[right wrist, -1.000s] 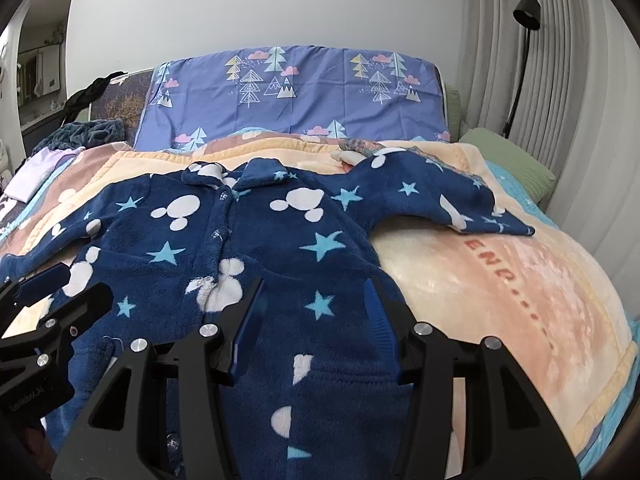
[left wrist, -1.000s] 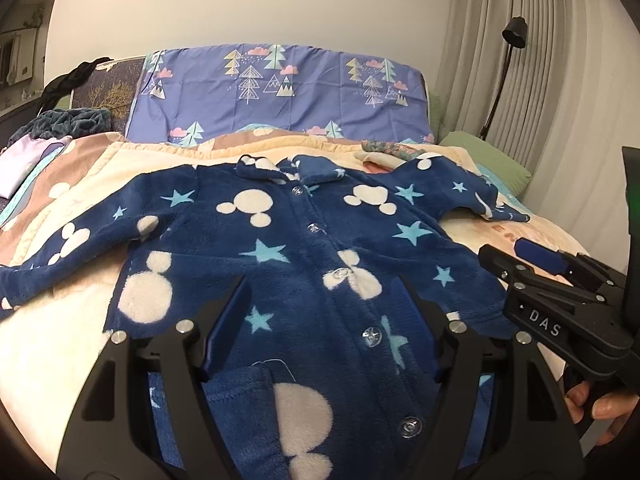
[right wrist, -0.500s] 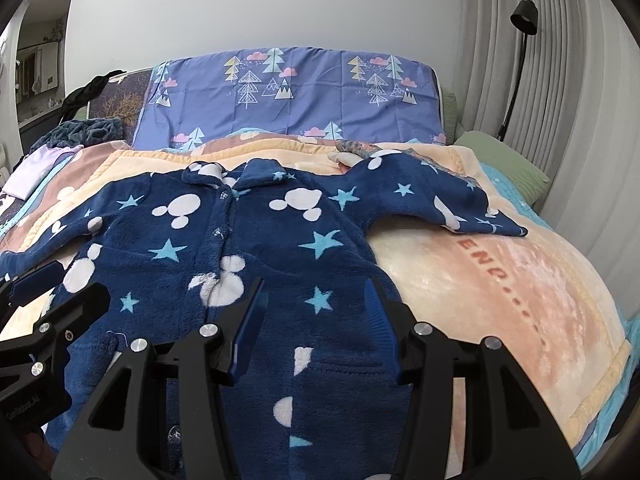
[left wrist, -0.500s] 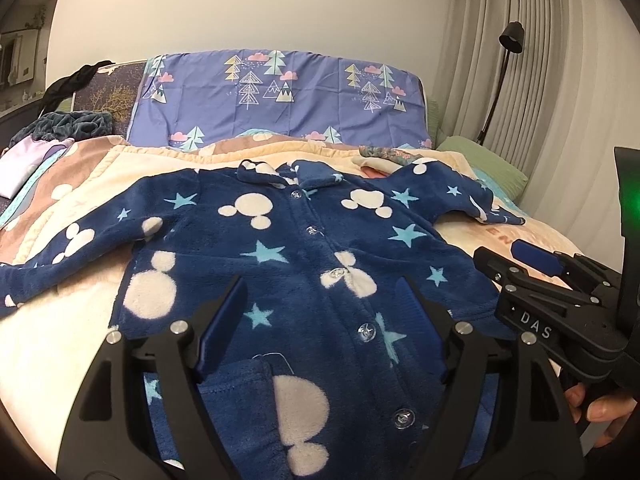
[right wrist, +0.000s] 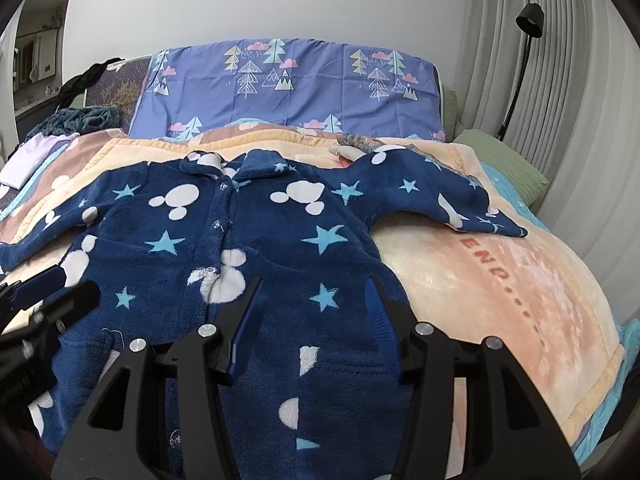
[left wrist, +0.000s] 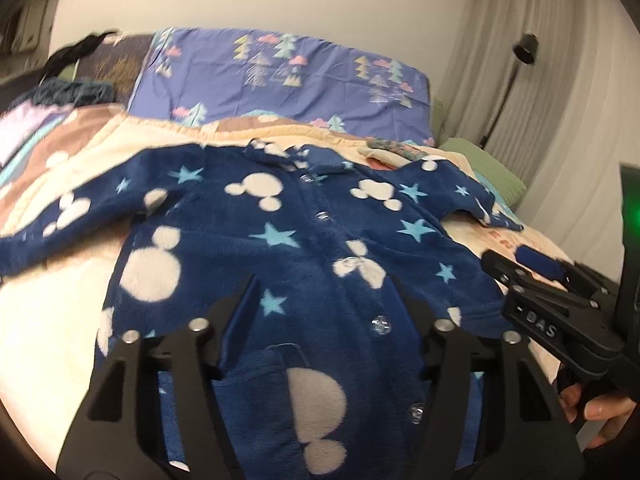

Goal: Fold small clothes

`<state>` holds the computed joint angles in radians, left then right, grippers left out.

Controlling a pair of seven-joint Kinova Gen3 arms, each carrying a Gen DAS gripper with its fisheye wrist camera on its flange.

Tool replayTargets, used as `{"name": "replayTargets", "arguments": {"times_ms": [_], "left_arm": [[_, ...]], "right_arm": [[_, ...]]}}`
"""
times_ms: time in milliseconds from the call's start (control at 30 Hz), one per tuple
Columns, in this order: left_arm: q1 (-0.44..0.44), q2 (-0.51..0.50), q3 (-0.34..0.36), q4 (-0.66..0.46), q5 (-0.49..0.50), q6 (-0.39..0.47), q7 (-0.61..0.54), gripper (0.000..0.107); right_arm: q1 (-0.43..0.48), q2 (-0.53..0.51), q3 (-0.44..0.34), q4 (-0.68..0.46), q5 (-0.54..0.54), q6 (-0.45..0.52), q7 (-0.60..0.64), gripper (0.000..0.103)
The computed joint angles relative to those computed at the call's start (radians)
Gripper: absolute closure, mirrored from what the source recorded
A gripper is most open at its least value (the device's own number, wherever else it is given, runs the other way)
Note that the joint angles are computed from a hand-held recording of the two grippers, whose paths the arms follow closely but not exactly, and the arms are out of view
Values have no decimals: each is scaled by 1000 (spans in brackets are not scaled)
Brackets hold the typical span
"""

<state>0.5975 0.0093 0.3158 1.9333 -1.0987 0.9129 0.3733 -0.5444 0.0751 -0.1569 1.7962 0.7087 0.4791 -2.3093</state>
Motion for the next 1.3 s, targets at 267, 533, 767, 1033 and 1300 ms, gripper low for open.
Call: {"name": "replayTargets", "arguments": {"times_ms": [267, 533, 767, 1033, 1300], "left_arm": [[-55, -177, -132, 198, 89, -99, 124, 76], [-226, -462, -277, 430, 253, -127, 216, 47], [-445, -616, -452, 544, 347, -260, 191, 30], [-660, -561, -471, 537, 390, -424, 59, 98], [-728, -430, -141, 173, 289, -416, -172, 99]], "right_arm": [[7, 47, 13, -40, -78, 2, 93, 49], [5, 120, 40, -100, -217, 22, 224, 49], [-17, 160, 69, -139, -255, 34, 254, 49], [-27, 188, 86, -169, -272, 30, 288, 49], [53, 227, 77, -228, -391, 36, 387, 49]]}}
